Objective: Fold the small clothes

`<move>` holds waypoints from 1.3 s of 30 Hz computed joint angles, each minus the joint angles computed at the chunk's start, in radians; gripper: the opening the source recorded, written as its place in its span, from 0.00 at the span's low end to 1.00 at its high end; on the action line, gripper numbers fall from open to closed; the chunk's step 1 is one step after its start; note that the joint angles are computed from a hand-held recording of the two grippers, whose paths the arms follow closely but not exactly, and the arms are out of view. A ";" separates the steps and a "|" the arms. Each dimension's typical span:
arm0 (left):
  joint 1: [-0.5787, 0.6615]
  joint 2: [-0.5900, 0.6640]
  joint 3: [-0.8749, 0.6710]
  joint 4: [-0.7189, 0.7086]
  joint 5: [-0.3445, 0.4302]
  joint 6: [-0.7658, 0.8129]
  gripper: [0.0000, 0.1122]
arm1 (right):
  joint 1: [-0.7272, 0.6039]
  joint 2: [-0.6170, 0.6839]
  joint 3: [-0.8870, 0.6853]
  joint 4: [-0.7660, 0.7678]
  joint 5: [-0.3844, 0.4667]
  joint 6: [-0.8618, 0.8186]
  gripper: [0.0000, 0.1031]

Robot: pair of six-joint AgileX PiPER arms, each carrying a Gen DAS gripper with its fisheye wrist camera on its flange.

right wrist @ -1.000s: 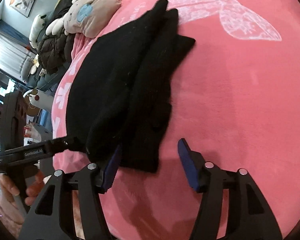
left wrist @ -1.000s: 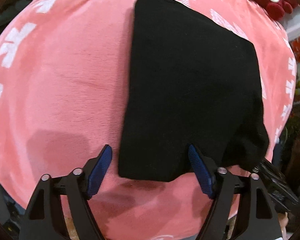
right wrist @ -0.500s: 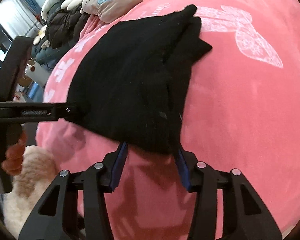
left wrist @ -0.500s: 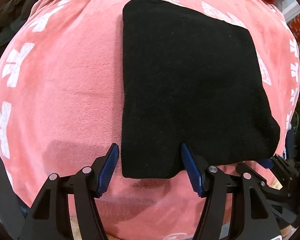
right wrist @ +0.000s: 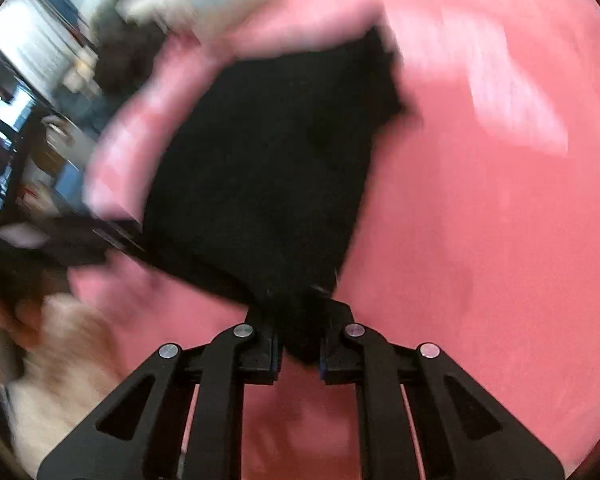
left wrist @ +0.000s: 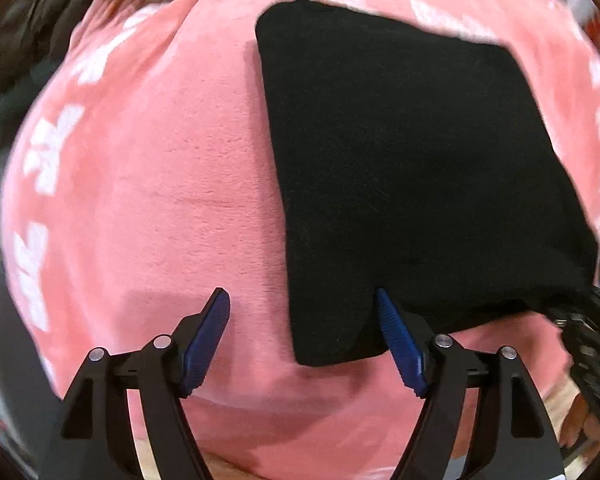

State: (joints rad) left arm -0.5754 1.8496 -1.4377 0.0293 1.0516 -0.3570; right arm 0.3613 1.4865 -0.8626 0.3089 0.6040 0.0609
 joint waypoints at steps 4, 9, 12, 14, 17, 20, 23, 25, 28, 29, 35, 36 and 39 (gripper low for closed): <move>0.007 -0.025 0.001 -0.033 -0.002 0.007 0.64 | -0.030 -0.141 0.030 0.009 0.009 0.052 0.13; 0.108 -0.115 0.032 -0.326 -0.054 0.118 0.62 | -0.029 -0.209 -0.062 -0.042 0.037 0.083 0.14; 0.074 -0.062 0.004 -0.288 -0.060 0.080 0.63 | -0.024 -0.071 -0.103 -0.047 0.044 0.054 0.14; 0.038 0.006 -0.013 -0.200 -0.036 0.018 0.63 | -0.011 0.024 -0.104 -0.103 0.072 0.113 0.15; 0.072 -0.009 0.036 -0.267 -0.056 0.060 0.63 | -0.029 -0.080 -0.035 -0.103 0.072 0.150 0.17; 0.127 -0.066 0.062 -0.359 -0.091 0.117 0.63 | -0.041 -0.147 -0.057 -0.143 0.071 0.195 0.49; 0.176 -0.018 -0.042 -0.415 -0.087 0.151 0.67 | -0.101 -0.073 -0.166 -0.067 0.037 0.102 0.61; 0.198 0.040 -0.113 -0.447 -0.088 0.176 0.70 | -0.145 0.047 -0.287 0.003 0.071 0.037 0.63; 0.234 0.156 -0.216 -0.505 -0.057 0.196 0.70 | -0.149 0.232 -0.419 0.019 0.097 0.067 0.63; 0.253 0.181 -0.226 -0.542 -0.058 0.222 0.66 | -0.154 0.271 -0.437 0.041 0.102 0.064 0.45; 0.220 0.218 -0.333 -0.591 -0.062 0.323 0.32 | -0.119 0.141 -0.353 0.001 -0.021 0.113 0.13; 0.229 0.226 -0.354 -0.598 -0.061 0.352 0.32 | -0.098 0.139 -0.351 -0.064 -0.030 0.162 0.13; 0.186 0.295 -0.455 -0.472 -0.028 0.268 0.42 | -0.116 0.234 -0.352 -0.108 -0.011 0.146 0.25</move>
